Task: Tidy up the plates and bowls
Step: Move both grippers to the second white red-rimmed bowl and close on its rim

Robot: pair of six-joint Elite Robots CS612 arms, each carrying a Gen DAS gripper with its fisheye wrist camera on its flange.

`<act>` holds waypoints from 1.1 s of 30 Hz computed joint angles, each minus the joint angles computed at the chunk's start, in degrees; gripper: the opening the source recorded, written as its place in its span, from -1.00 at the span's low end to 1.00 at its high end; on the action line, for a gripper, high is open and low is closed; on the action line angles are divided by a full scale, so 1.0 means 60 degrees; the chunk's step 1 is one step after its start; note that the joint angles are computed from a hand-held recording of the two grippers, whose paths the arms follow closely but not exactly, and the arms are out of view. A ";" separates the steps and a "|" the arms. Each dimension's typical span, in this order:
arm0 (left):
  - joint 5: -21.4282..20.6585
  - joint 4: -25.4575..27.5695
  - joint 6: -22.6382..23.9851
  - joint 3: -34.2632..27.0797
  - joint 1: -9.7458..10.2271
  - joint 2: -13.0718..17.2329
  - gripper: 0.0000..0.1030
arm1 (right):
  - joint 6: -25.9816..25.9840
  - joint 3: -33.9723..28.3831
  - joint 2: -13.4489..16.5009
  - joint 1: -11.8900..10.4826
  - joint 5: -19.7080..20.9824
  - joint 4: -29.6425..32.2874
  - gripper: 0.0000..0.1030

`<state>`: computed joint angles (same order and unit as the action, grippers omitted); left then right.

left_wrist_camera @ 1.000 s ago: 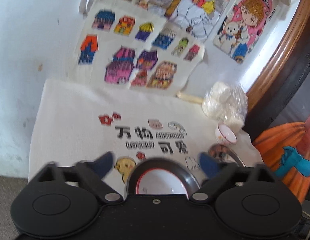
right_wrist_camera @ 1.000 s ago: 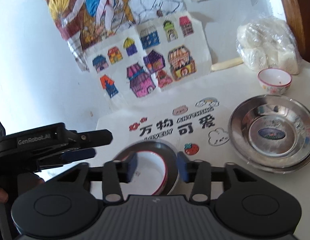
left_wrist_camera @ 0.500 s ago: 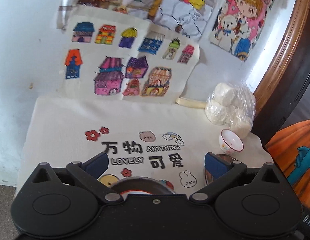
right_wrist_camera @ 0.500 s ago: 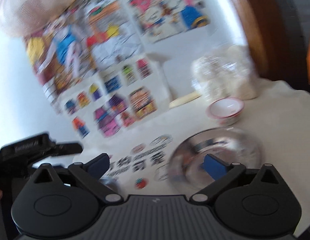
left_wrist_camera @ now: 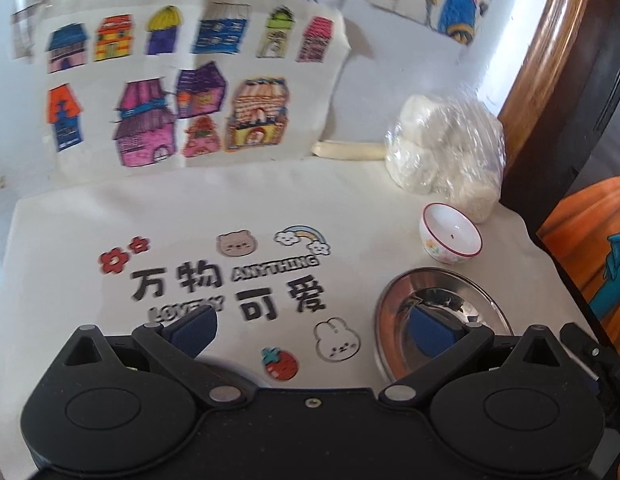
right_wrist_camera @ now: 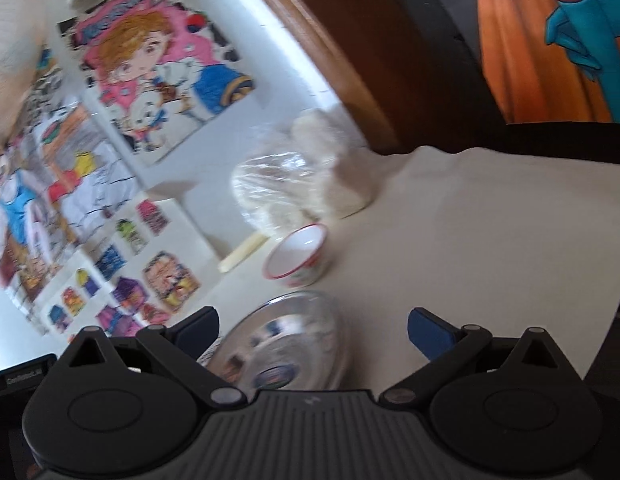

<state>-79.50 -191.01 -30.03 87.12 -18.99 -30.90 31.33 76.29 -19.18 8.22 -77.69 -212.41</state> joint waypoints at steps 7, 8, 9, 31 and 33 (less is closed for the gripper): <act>-0.0404 0.1049 0.0236 -0.1050 0.0037 0.0236 0.98 | -0.0400 -0.0669 0.0144 -0.0127 -0.0627 0.0474 0.99; -0.0410 0.1191 0.0250 -0.1233 0.0034 0.0297 0.98 | -0.0430 -0.0842 0.0201 -0.0118 -0.0728 0.0556 0.99; -0.0413 0.1288 0.0285 -0.1410 0.0029 0.0368 0.98 | -0.0475 -0.1007 0.0249 -0.0116 -0.0777 0.0688 0.99; -0.1703 0.3680 0.1146 -0.5554 0.0099 0.2331 0.96 | -0.1753 -0.4431 0.1581 -0.0107 0.0369 0.4207 0.75; -0.1803 0.3894 0.1158 -0.5844 0.0115 0.2482 0.84 | -0.1783 -0.4544 0.1635 -0.0103 0.0427 0.4344 0.72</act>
<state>-90.31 -167.64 -23.09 52.06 -18.30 -16.01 20.63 49.03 -9.37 7.60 -75.13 -186.35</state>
